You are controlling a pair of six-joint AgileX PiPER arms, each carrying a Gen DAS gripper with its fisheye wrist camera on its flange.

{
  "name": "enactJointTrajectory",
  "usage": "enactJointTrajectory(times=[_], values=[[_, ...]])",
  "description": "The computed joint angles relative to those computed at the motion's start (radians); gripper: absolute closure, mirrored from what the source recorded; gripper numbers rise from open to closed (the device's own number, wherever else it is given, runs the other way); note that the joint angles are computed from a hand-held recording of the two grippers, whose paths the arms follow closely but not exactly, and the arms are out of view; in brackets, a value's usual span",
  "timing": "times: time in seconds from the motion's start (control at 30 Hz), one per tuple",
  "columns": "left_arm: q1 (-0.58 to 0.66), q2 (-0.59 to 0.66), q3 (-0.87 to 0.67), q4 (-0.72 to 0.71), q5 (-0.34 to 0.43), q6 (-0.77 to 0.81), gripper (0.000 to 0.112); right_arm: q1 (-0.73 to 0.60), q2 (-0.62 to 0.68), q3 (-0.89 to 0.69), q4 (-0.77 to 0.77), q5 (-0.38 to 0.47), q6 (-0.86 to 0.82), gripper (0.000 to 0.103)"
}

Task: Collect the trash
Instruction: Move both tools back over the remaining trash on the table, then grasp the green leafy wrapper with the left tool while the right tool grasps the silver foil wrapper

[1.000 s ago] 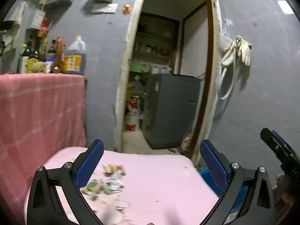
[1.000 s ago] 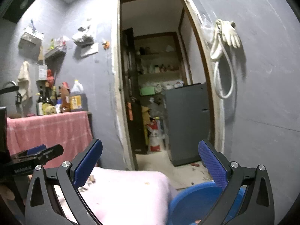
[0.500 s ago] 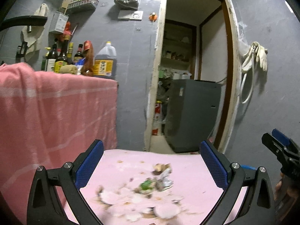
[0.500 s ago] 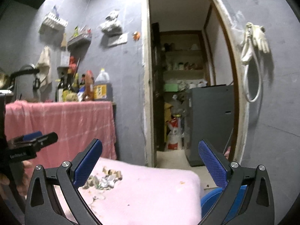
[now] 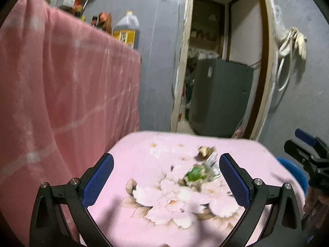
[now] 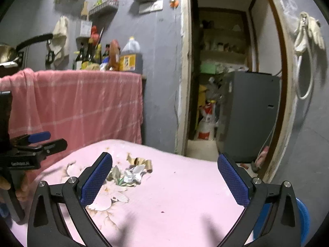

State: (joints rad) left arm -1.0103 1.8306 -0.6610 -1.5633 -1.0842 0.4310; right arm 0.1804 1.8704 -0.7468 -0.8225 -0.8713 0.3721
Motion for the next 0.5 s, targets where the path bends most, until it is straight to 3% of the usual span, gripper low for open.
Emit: enactJointTrajectory(times=[0.13, 0.37, 0.5], values=[[0.066, 0.002, 0.010, 0.043, 0.107, -0.014, 0.012, 0.040, 0.043, -0.097, -0.125, 0.105, 0.117, 0.002], [0.188, -0.017, 0.025, 0.195, 0.300, -0.072, 0.013, 0.074, 0.133, -0.267, -0.375, 0.214, 0.390, 0.022], [0.257, -0.026, 0.018, 0.311, 0.416, -0.125, 0.026, 0.085, 0.192, -0.395, -0.608, 0.239, 0.674, 0.033]])
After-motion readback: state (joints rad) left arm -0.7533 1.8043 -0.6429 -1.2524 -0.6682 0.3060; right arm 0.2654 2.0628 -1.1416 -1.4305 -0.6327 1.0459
